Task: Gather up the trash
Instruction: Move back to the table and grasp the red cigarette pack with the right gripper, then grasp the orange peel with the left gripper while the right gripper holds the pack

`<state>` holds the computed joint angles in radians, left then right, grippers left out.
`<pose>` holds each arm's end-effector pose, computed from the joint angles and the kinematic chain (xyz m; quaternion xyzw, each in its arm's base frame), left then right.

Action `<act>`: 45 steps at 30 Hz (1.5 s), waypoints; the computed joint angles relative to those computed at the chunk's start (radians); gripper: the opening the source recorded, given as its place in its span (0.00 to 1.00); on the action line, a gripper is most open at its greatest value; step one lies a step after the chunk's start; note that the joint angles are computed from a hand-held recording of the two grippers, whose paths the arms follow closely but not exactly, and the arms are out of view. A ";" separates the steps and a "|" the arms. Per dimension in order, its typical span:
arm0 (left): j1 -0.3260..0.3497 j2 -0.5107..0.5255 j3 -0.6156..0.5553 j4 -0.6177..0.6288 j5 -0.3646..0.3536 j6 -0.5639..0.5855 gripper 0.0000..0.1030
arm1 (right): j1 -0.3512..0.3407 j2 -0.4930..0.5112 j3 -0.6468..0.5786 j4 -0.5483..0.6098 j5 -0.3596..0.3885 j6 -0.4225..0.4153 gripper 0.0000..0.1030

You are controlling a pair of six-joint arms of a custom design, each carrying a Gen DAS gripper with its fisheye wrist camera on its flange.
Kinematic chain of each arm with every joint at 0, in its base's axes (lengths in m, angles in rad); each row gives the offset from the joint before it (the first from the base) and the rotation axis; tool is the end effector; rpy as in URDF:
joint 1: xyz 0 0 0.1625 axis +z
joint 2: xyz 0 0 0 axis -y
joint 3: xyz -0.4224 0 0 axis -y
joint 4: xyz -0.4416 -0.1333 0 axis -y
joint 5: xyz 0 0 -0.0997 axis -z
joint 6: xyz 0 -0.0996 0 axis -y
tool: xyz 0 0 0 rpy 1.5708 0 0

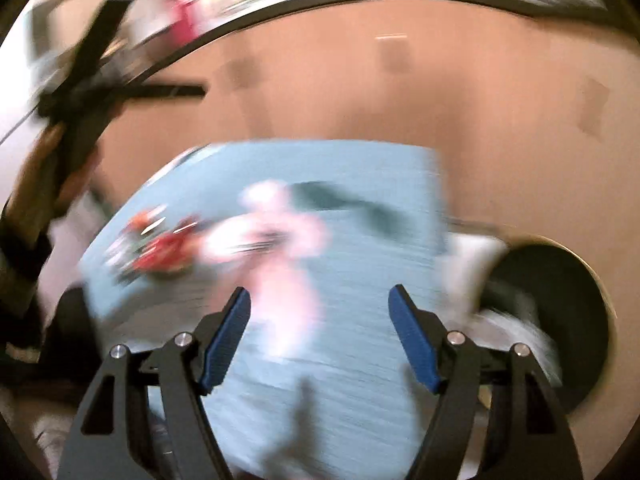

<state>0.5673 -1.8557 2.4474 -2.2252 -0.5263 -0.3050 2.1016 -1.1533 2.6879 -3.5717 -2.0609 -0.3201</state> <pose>-0.1776 -0.3734 0.2779 0.2817 0.8193 -0.3250 0.3791 0.2344 -0.2286 0.0736 0.3385 -0.8829 0.2477 0.2112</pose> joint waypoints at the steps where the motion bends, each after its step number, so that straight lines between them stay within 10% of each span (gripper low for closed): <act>1: 0.020 -0.063 -0.002 0.082 0.043 -0.043 0.87 | 0.028 0.044 -0.042 0.040 0.012 -0.027 0.70; 4: 0.117 -0.266 -0.018 0.304 0.123 -0.157 0.87 | 0.108 0.196 -0.206 0.176 0.034 -0.198 0.81; 8: 0.207 -0.424 -0.010 0.305 0.097 -0.113 0.87 | 0.094 0.279 -0.380 0.460 0.095 -0.367 0.89; 17: 0.244 -0.513 0.045 0.182 -0.088 0.122 0.87 | 0.017 0.356 -0.640 1.004 0.167 -0.376 0.81; 26: 0.303 -0.486 0.044 0.105 -0.178 0.204 0.87 | 0.082 0.434 -0.659 0.972 -0.013 -0.462 0.85; 33: 0.297 -0.498 0.050 0.105 -0.189 0.223 0.87 | 0.064 0.408 -0.637 0.987 0.020 -0.389 0.64; 45: 0.279 -0.348 0.075 0.137 -0.200 0.214 0.87 | -0.009 0.202 -0.366 0.661 0.122 -0.171 0.60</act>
